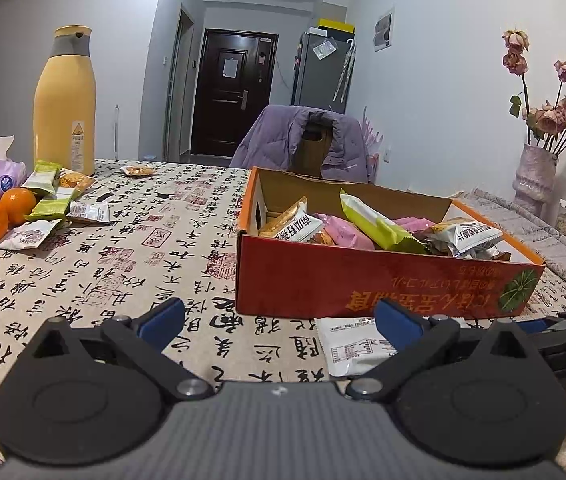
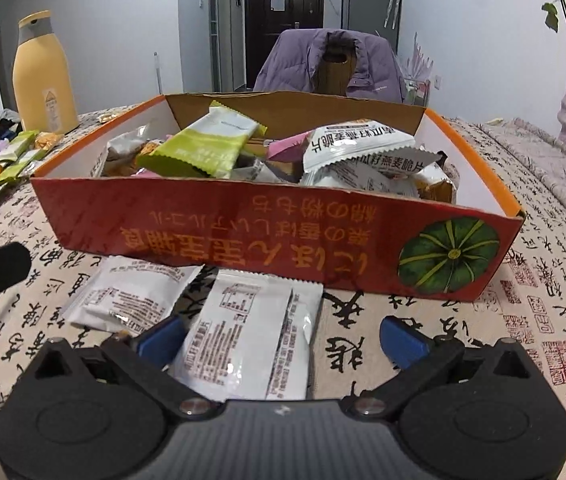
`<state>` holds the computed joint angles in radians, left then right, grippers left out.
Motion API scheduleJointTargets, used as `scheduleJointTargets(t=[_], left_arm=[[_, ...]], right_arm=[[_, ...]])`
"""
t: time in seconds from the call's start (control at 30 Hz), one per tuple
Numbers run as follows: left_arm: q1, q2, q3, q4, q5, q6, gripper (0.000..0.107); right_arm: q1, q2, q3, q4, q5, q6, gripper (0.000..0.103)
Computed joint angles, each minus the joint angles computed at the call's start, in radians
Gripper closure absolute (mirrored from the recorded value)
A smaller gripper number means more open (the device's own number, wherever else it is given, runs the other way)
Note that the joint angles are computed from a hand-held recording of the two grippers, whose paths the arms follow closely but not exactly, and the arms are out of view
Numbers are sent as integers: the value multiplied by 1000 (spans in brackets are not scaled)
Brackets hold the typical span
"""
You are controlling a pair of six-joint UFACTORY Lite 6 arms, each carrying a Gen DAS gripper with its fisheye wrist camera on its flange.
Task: Organize snacks
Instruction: 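Grasp a white packet with the right gripper while the left grasps another white packet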
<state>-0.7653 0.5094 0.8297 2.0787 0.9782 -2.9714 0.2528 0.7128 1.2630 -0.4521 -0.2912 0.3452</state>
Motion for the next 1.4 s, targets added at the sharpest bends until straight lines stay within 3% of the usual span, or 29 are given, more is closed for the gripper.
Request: scheduleJointTargets(t=[0.17, 0.53, 0.63, 0.77, 0.87, 1.2, 1.4], left_arm=[[1, -1, -2, 3, 1, -3, 4], [-1, 1, -3, 4, 4, -14, 4], [-3, 1, -3, 4, 5, -20, 4], [0, -4, -8, 6, 2, -22, 4], [1, -3, -7, 5, 0, -22, 4], [10, 3, 3, -2, -18, -17, 4], [22, 8, 19, -9, -51, 6, 4]], right_arm=[[2, 0, -19, 59, -31, -55, 0], [-21, -8, -24, -82, -40, 51, 1], [-24, -32, -65, -26, -71, -2, 12], [-38, -72, -126, -33, -116, -15, 41], [-56, -91, -153, -64, -135, 2, 49], [-147, -168, -288, -11, -238, -92, 54], [-217, -215, -382, 128, -380, -274, 54]])
